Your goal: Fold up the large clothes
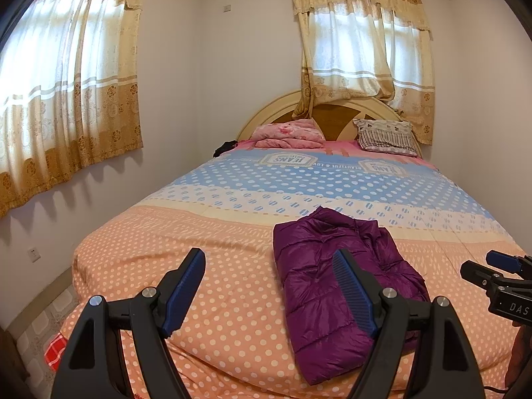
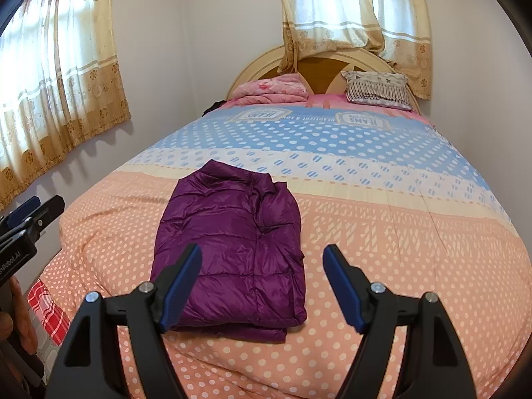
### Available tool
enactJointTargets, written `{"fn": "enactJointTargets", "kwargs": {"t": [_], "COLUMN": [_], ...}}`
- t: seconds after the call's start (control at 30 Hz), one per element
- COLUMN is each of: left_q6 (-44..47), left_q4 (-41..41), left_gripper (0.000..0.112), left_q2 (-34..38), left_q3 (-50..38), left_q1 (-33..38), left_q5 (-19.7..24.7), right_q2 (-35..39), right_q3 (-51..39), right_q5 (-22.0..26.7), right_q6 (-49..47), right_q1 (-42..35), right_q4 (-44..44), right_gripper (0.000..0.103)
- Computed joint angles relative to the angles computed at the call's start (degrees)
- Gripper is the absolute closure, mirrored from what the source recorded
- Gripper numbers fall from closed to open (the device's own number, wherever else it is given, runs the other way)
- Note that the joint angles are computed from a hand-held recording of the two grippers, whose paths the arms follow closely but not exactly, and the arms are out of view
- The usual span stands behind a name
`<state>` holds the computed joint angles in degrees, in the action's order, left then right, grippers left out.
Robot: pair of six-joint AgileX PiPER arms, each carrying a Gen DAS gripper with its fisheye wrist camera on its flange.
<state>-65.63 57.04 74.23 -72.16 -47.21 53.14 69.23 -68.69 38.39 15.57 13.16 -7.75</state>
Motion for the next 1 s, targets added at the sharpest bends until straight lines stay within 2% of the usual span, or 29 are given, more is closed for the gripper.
{"fn": "enactJointTargets", "kwargs": {"t": [1.0], "left_q6": [-1.1], "left_q4": [0.7], "left_gripper": [0.033], "left_q2": [0.5], "left_q3": [0.2], "left_q1": [0.1], "left_q5": [0.5], "right_q2": [-0.3], "right_q3": [-0.3], "right_q5": [0.2], "right_q6": [0.5], "right_q1": [0.4], "right_q4": [0.4], "right_gripper": [0.023]}}
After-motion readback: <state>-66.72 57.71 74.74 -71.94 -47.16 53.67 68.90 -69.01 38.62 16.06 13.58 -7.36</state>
